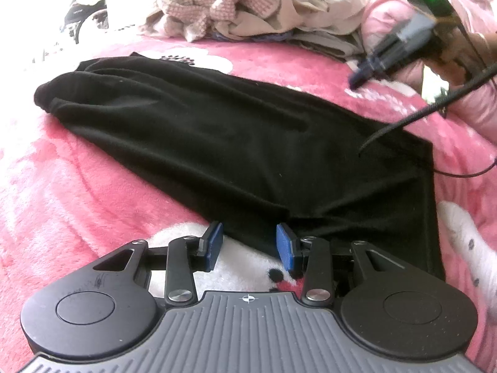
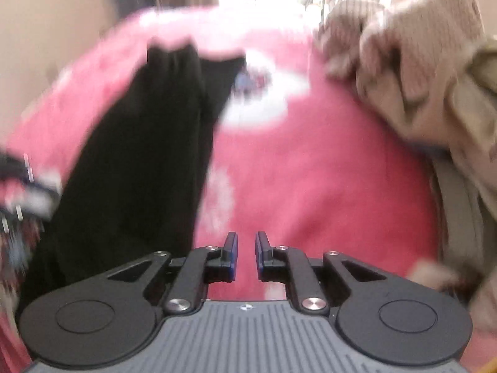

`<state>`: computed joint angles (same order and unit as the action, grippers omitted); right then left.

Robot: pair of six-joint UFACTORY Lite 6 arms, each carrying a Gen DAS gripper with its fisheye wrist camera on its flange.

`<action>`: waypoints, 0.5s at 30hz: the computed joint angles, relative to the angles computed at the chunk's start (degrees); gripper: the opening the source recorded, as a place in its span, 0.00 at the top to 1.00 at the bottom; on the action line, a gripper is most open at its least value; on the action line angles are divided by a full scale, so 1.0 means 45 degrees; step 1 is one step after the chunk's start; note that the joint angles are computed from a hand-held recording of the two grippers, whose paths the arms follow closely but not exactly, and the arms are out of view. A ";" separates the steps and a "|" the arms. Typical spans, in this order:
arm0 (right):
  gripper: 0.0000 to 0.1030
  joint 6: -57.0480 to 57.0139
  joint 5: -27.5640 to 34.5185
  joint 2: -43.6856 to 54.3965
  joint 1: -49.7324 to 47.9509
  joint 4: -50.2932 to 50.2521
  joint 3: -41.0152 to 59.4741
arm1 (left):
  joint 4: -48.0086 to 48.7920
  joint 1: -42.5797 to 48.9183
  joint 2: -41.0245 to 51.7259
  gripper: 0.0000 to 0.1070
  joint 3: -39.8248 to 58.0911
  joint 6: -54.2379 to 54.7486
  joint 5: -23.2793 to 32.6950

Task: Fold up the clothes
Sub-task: 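Grasp the end of the black shirt strip with the right gripper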

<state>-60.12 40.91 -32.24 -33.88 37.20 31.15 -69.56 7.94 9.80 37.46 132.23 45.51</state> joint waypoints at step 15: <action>0.61 -0.1694 -0.2202 1.3514 0.4762 0.7414 1.0545 | -0.1746 -0.1315 0.2324 0.65 0.1970 -0.1095 -0.0751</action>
